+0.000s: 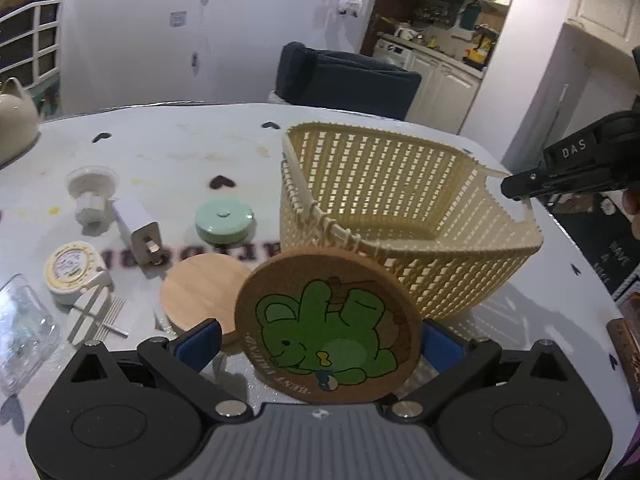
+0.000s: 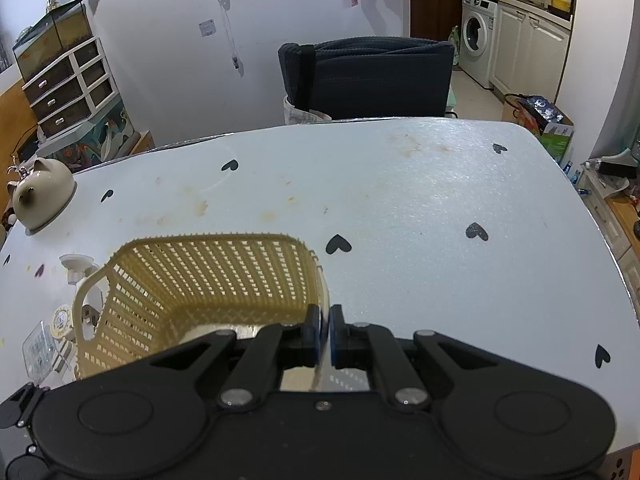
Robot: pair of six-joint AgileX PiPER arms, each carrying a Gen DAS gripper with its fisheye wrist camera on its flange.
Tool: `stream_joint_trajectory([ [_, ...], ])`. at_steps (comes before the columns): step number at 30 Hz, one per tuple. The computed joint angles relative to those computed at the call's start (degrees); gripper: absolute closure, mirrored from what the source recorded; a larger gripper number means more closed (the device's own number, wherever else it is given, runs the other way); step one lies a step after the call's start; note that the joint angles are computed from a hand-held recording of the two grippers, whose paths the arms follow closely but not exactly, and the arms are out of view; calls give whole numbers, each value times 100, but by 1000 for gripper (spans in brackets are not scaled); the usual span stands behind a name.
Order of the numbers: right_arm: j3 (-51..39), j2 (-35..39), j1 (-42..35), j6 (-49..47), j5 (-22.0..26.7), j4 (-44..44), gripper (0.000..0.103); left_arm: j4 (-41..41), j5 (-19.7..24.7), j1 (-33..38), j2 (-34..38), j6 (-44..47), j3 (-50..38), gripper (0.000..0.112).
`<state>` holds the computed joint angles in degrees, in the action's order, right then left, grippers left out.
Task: Organize rigid objects
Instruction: 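Lift the cork coaster with the left tool and carry it toward the basket, then lower the coaster into the basket and open the left tool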
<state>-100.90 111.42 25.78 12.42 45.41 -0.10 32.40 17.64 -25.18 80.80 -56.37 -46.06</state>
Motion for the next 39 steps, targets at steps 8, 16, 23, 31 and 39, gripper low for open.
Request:
stream_joint_trajectory([
  [8, -7, 13, -8, -38, -7, 23, 98, -1620, -603, 345, 158, 2316, 47, 13],
  [16, -18, 18, -9, -29, -4, 31, 98, -1439, 50, 192, 105, 1998, -177, 13],
  [23, -18, 20, -8, -14, -13, 29, 98, -1981, 979, 272, -300, 1973, -491, 13],
  [31, -34, 35, -10, -40, -18, 39, 98, -2514, 1760, 397, -562, 2356, -1408, 13],
  [39, -43, 44, -11, -26, -24, 49, 98, -3058, 1989, 457, 216, 2891, -2834, 13],
])
